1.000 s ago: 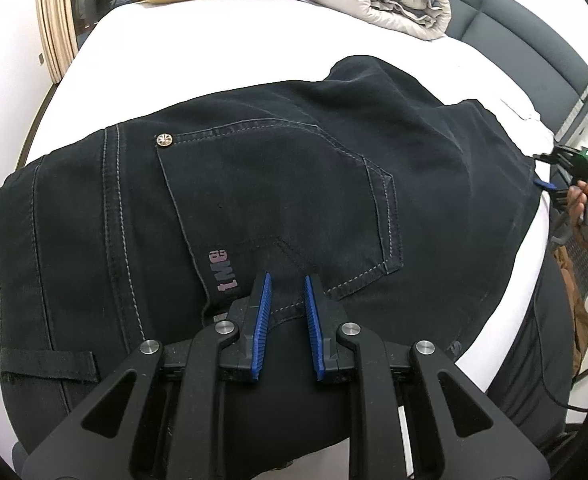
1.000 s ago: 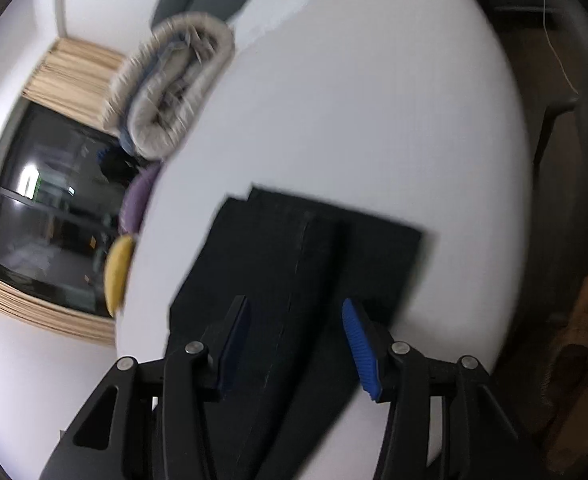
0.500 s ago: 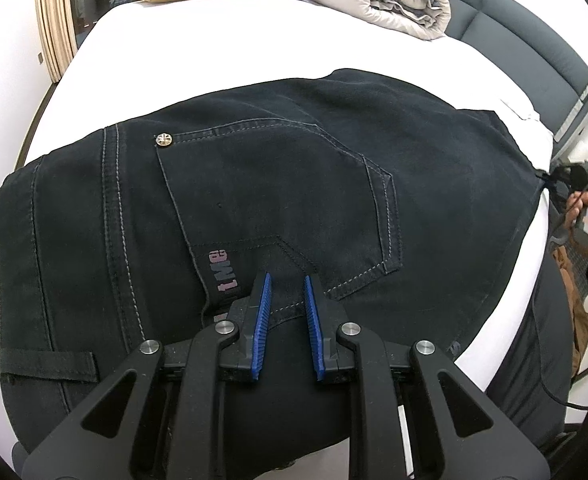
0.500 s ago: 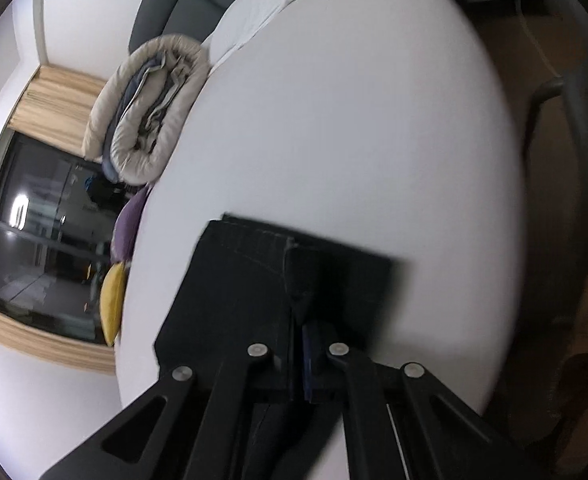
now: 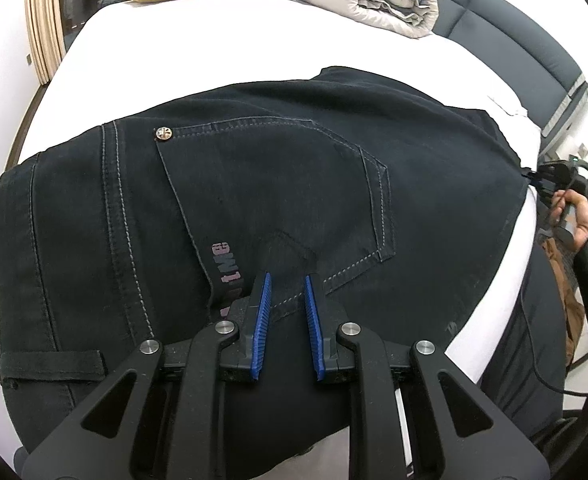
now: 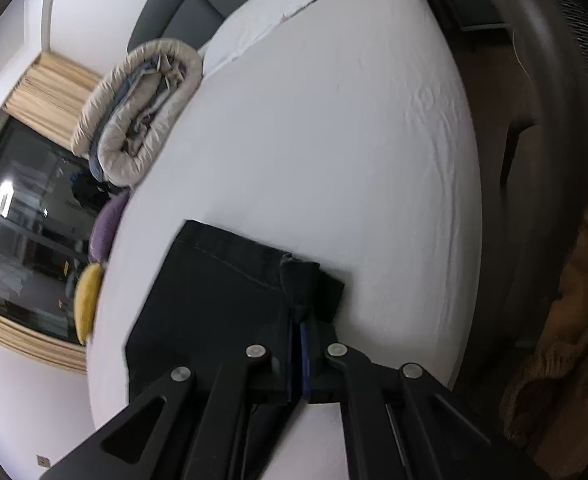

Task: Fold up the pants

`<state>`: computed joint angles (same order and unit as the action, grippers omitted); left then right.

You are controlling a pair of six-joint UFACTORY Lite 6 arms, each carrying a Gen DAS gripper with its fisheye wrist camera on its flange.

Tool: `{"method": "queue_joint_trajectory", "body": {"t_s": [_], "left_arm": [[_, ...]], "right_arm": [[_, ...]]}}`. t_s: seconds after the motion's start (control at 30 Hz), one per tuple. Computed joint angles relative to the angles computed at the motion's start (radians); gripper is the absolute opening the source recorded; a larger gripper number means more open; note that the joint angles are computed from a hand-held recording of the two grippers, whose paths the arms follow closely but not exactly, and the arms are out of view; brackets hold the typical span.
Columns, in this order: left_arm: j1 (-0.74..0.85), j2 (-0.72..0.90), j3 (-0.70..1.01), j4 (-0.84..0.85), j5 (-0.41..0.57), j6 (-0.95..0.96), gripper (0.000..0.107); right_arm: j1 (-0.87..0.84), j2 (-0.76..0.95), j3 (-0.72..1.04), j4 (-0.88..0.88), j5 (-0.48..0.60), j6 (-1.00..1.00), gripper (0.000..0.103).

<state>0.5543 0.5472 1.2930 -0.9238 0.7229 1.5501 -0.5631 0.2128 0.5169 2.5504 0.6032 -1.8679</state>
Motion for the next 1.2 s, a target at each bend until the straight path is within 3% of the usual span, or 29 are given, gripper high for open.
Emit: {"method": "queue_joint_trajectory", "body": {"t_s": [0.1,0.2,0.3,0.33,0.4,0.5,0.53,0.6,0.7,0.93,1.13,1.17,1.2], "left_arm": [[0.020,-0.005,-0.005,-0.019,0.013,0.018,0.017],[0.048,-0.005,-0.012,-0.038,0.031,0.044,0.017],[0.064,-0.011,-0.018,-0.044,0.048,0.053,0.017],[0.067,-0.011,-0.019,-0.046,0.052,0.055,0.017],[0.070,-0.007,-0.016,-0.052,0.057,0.056,0.017],[0.072,-0.008,-0.022,-0.061,0.052,0.069,0.017],[0.075,-0.007,-0.020,-0.062,0.054,0.073,0.017],[0.081,0.000,-0.013,-0.059,0.066,0.070,0.017],[0.094,0.010,0.000,-0.050,0.083,0.073,0.017],[0.108,0.021,0.012,-0.056,0.097,0.081,0.017],[0.111,0.025,0.020,-0.049,0.099,0.082,0.017],[0.109,0.022,0.017,-0.050,0.095,0.084,0.017],[0.108,0.019,0.014,-0.049,0.093,0.082,0.017]], "right_arm": [[-0.012,0.003,0.032,-0.079,-0.040,0.058,0.003],[-0.012,-0.078,0.001,-0.118,-0.101,0.071,0.014],[0.079,-0.285,-0.069,0.120,-0.358,-0.125,0.068],[0.100,-0.389,-0.112,0.168,-0.410,-0.167,0.068],[0.196,-0.553,-0.192,0.139,-0.439,-0.126,0.068],[0.395,-0.633,-0.230,-0.129,-0.426,0.167,0.046],[0.480,-0.616,-0.229,-0.217,-0.395,0.272,0.040],[0.571,-0.555,-0.222,-0.267,-0.314,0.379,0.038],[0.646,-0.390,-0.201,-0.144,-0.166,0.345,0.037],[0.617,-0.240,-0.157,-0.138,-0.075,0.362,0.036],[0.585,-0.237,-0.202,-0.136,-0.003,0.365,0.034],[0.576,-0.228,-0.202,-0.140,0.013,0.358,0.032],[0.566,-0.213,-0.200,-0.139,0.032,0.342,0.016]]}}
